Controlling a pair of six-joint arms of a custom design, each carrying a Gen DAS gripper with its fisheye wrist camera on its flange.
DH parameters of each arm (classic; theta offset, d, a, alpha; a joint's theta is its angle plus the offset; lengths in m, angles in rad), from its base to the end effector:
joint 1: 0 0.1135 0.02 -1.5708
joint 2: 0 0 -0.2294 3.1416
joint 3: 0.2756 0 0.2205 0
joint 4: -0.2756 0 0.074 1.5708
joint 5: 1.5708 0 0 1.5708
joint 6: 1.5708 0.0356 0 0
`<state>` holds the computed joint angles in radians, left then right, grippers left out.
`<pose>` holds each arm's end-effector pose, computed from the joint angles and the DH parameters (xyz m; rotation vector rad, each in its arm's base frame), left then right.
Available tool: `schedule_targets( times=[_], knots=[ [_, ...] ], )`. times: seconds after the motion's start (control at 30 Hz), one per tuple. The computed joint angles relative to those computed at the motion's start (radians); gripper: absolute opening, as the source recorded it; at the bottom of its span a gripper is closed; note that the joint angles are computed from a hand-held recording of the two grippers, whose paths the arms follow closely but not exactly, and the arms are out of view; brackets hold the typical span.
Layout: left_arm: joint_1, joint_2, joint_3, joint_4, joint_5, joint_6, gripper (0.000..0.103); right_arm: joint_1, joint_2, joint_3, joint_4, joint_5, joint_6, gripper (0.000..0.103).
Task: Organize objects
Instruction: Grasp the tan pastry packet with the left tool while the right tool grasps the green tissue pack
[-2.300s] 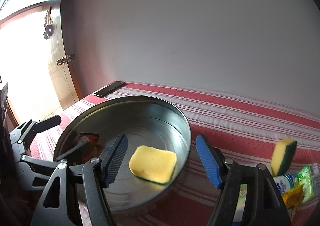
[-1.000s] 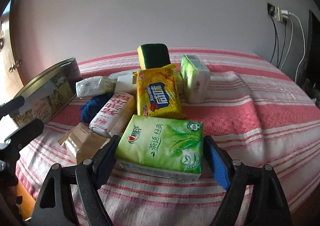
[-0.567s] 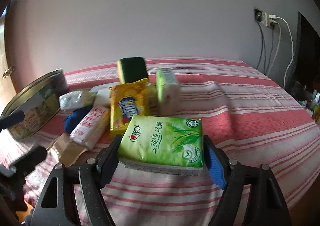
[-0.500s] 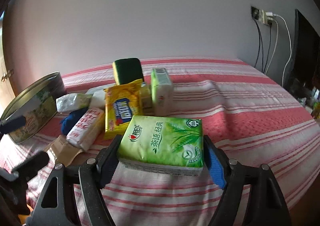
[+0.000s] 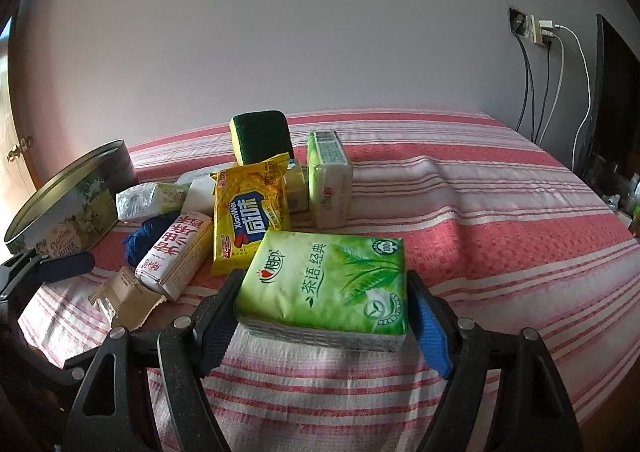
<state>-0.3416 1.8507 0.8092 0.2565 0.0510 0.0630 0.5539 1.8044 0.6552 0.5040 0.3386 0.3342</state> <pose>0.3007 -0.1088 0.1037 0.4993 2.3097 -0.1957 0.2619 0.1481 0.1029 -0.0539 2.1762 0.1301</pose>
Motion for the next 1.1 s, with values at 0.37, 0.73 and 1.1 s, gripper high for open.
schedule_targets(
  times=[0.37, 0.73, 1.1],
  knots=[
    [0.030, 0.006, -0.007, 0.004, 0.056, 0.012, 0.073, 0.000, -0.005, -0.001, -0.001, -0.002, -0.004, 0.078],
    [0.054, 0.000, -0.039, 0.073, 0.078, 0.026, 0.057, 0.006, -0.006, 0.001, 0.001, 0.005, -0.004, 0.078],
    [0.080, -0.012, -0.071, 0.113, 0.113, 0.017, 0.052, 0.008, -0.008, -0.001, 0.005, 0.008, -0.002, 0.078]
  ],
)
